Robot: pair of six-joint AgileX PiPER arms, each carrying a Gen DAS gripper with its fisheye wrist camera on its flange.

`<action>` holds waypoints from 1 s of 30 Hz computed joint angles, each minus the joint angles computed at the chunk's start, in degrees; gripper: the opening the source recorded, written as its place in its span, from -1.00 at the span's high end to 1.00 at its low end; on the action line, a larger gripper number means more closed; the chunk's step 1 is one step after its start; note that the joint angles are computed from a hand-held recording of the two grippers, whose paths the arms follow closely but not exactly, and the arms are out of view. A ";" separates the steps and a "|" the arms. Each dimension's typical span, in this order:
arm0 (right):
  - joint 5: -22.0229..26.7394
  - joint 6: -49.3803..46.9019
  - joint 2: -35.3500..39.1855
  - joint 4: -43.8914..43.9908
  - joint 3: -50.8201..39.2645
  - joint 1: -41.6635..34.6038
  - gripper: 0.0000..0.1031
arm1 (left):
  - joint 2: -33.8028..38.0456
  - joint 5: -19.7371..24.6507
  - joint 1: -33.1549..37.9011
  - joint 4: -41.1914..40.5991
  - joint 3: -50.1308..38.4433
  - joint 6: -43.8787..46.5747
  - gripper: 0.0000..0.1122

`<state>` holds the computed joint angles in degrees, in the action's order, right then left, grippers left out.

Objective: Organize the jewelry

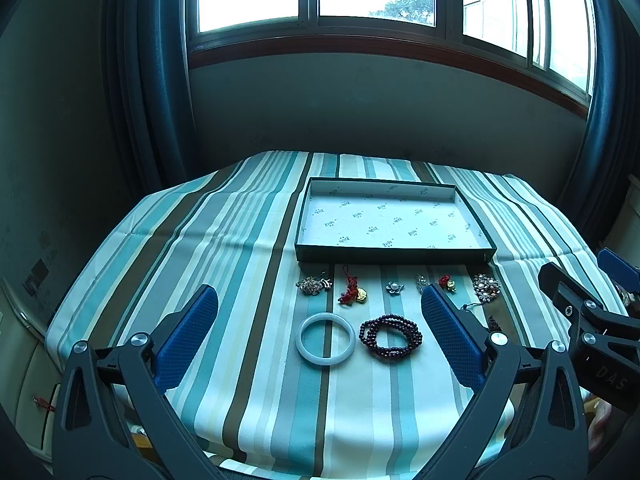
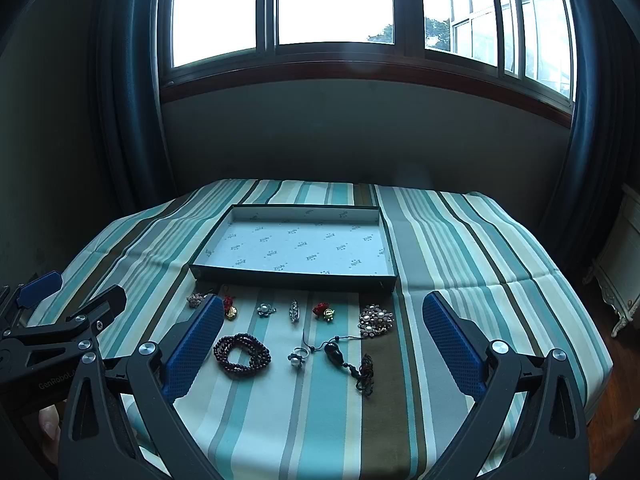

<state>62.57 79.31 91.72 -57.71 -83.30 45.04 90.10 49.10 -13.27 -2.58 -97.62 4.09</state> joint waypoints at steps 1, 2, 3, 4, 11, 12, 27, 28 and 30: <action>0.00 0.00 0.00 0.00 0.00 0.00 -0.92 | 0.04 0.06 0.03 -0.04 -0.07 0.03 -0.80; 0.00 0.00 0.00 0.00 0.00 0.00 -0.92 | 0.05 0.11 0.06 -0.11 -0.10 0.03 -0.80; -0.04 -0.09 0.04 0.14 -0.07 -0.07 -0.92 | 0.05 0.13 0.04 -0.08 -0.10 -0.03 -0.80; -0.06 0.04 -0.03 0.02 0.07 0.00 -0.92 | -0.03 0.10 0.09 -0.11 0.07 -0.05 -0.80; -0.04 0.11 0.05 -0.09 0.08 0.01 -0.92 | 0.13 0.31 0.38 -0.35 -0.02 0.15 -0.80; -0.11 0.10 -0.05 -0.05 0.18 0.00 -0.92 | 0.09 0.28 0.42 -0.39 0.04 0.20 -0.80; -0.09 0.09 0.05 -0.08 0.15 0.06 -0.92 | -0.14 0.13 0.30 -0.37 0.44 0.14 -0.80; -0.11 0.09 0.03 -0.06 0.17 0.04 -0.92 | -0.27 0.08 0.15 -0.16 0.66 -0.11 -0.80; -0.09 0.06 0.06 -0.03 0.12 0.03 -0.92 | -0.50 0.06 0.09 -0.08 0.91 -0.23 -0.80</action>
<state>62.49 79.37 91.78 -57.74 -83.18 45.07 89.59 49.16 -13.18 -2.67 -96.71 3.85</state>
